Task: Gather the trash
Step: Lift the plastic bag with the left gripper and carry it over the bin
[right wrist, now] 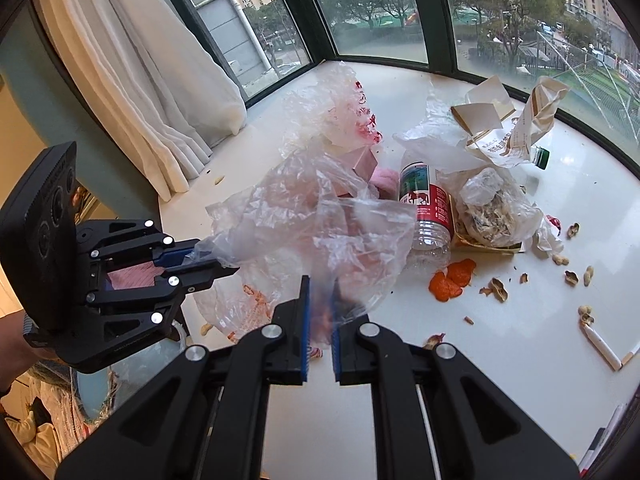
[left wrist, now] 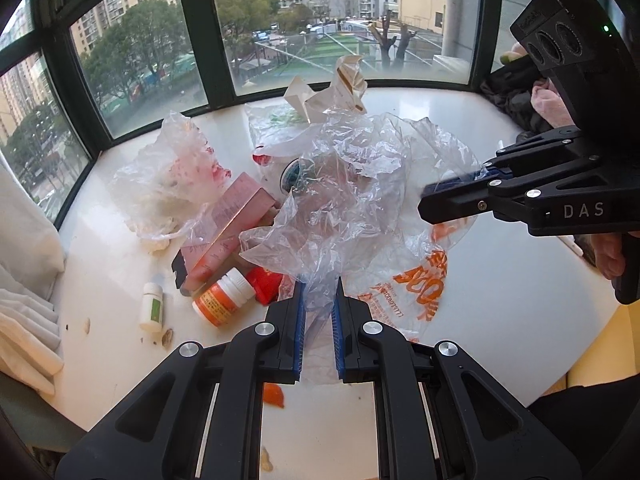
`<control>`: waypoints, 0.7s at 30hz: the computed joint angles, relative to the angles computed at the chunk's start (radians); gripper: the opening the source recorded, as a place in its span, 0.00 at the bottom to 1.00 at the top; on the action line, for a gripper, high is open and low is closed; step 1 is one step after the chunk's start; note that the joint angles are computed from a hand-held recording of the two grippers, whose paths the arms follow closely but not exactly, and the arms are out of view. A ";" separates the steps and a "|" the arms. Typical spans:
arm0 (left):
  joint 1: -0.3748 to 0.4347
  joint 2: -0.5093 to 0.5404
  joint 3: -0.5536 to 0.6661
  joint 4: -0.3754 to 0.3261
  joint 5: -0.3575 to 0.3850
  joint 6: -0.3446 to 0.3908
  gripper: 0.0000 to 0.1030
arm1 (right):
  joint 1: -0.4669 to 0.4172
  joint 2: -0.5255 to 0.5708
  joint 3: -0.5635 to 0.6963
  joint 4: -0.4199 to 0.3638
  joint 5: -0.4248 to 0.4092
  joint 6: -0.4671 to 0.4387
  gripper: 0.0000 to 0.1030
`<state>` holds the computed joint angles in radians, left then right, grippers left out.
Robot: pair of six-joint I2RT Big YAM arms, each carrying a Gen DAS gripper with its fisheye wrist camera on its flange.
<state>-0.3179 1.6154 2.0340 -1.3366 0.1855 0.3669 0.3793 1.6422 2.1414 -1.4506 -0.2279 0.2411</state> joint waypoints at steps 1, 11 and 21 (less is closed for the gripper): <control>-0.001 -0.009 -0.006 0.001 -0.001 0.004 0.10 | 0.004 -0.006 -0.001 0.000 0.005 0.002 0.10; 0.022 -0.115 -0.071 0.014 -0.005 0.025 0.10 | 0.084 -0.034 0.033 -0.005 0.063 0.023 0.10; 0.084 -0.237 -0.156 -0.003 -0.014 0.054 0.10 | 0.194 -0.002 0.115 -0.029 0.103 0.048 0.10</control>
